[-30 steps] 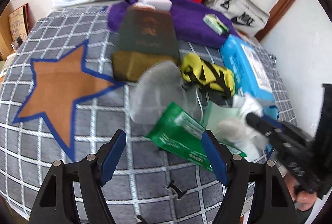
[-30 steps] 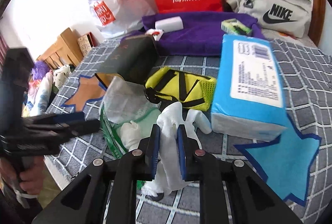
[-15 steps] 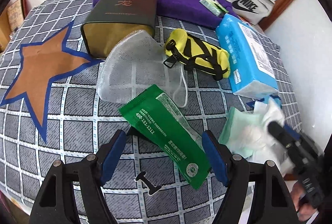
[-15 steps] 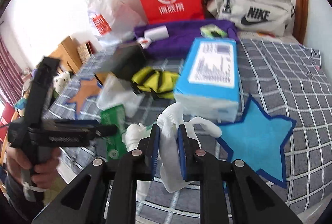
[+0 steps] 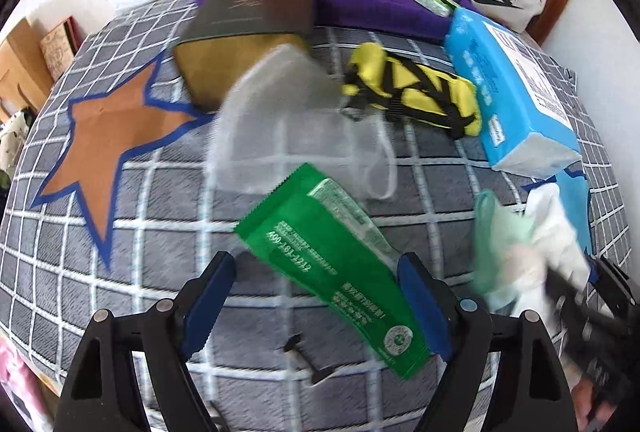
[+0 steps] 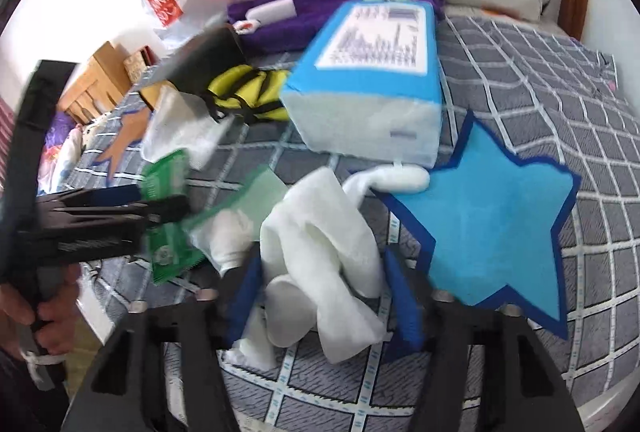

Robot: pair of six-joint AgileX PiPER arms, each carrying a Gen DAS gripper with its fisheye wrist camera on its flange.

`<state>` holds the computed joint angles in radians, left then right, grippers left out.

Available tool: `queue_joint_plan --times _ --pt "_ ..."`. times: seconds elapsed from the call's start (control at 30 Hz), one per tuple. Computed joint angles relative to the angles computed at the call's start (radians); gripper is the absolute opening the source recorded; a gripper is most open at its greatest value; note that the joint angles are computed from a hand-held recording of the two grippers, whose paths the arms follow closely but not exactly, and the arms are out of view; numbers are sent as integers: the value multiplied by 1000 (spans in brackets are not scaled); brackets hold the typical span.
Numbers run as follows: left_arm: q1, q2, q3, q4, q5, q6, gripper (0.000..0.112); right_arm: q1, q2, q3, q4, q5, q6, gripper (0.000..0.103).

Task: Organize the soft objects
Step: 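Grasp the green wipes pack with the left gripper while the right lifts the glove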

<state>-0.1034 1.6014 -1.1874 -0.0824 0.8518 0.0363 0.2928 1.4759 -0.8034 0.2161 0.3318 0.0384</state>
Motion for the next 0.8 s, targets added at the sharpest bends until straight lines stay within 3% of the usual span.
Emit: queue_joint_plan --times 0.03,0.07,0.23,0.4,0.53,0.63,0.73,0.8 --pt "21 -2 2 -6 5 13 83 -3 -8 0 13 8 -10 36" --pt "51 -6 5 -18 11 31 81 -14 -16 -1 62 17 -60 33" --pt "146 -16 14 -50 15 98 77 -63 -75 13 353 19 -353 33" --pt "204 -13 4 -108 41 155 75 -29 -69 5 189 -19 -167 33" --pt "199 -26 24 -179 40 230 77 -43 -54 6 166 4 -150 34" --pt "138 -21 37 -106 -4 167 78 -30 -23 8 75 5 -59 38" --pt "82 -32 70 -3 -71 93 77 -32 -12 30 109 -21 -93 38" --pt "65 -40 81 52 -99 57 57 -48 -18 41 182 -30 -163 37"
